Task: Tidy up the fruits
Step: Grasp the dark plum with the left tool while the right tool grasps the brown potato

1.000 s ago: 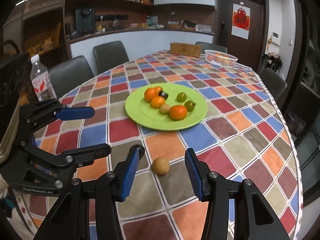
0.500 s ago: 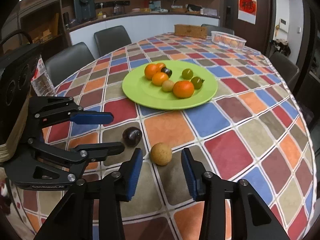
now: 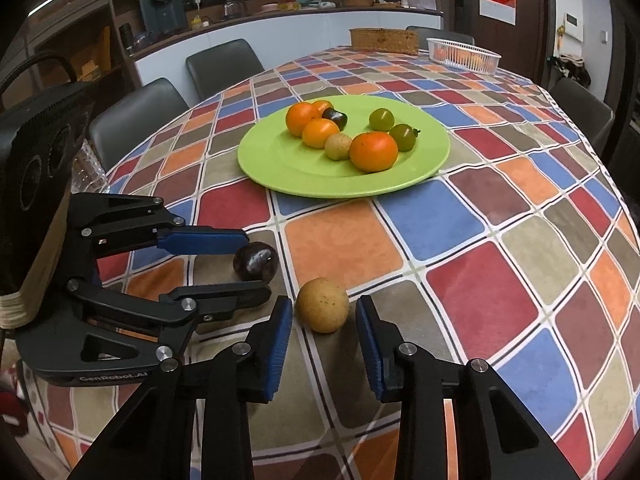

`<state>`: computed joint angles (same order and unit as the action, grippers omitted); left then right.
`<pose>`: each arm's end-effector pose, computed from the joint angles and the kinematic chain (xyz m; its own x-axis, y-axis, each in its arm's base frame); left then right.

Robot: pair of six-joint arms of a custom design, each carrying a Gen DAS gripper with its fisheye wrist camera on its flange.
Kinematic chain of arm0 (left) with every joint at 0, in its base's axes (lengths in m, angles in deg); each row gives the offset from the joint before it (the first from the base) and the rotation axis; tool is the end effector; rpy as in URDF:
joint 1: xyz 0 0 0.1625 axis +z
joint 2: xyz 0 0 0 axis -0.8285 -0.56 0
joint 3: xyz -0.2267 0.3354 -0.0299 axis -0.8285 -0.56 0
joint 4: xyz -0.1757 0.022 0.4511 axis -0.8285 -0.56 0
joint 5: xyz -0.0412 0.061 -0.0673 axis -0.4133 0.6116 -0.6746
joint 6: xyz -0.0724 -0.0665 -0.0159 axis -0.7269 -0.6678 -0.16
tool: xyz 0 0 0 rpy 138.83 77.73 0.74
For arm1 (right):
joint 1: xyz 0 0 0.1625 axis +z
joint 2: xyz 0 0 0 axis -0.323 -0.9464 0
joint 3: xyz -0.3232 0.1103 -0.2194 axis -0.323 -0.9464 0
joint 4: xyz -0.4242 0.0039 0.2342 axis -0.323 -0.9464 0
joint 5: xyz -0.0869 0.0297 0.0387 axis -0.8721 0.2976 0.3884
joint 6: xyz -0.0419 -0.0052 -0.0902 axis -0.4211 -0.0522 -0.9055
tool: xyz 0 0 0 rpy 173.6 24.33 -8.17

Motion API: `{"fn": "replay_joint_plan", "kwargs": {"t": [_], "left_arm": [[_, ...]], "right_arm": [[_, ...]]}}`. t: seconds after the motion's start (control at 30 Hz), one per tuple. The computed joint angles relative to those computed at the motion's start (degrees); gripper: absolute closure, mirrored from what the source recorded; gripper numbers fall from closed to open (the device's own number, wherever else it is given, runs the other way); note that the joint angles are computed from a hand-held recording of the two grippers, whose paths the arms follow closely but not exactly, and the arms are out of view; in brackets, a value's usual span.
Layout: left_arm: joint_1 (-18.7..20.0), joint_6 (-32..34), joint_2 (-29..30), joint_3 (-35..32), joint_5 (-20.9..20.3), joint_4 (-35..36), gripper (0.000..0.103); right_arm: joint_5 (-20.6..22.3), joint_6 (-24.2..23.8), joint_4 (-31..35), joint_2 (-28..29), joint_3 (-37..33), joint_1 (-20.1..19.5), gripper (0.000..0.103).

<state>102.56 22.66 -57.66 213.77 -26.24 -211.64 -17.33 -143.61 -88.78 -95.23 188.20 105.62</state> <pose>-0.1415 -0.4567 -0.0092 -0.7057 0.1438 -0.6938 0.5309 0.7557 -0.3834 0.0920 -0.5324 0.0464 -0.4893 -0.8051 0.3353 -0.8619 0.5051 -0.0447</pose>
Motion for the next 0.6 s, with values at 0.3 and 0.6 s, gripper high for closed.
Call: {"fn": "replay_joint_plan", "kwargs": {"t": [0.3, 0.6], "left_arm": [[0.46, -2.15, 0.0, -0.85, 0.38, 1.24, 0.075], [-0.55, -6.18, -0.68, -0.18, 1.08, 2.03, 0.075]], "right_arm": [[-0.2, 0.98, 1.08, 0.84, -0.84, -0.08, 0.073], [1.0, 2.78, 0.8, -0.09, -0.16, -0.31, 0.073]]}}
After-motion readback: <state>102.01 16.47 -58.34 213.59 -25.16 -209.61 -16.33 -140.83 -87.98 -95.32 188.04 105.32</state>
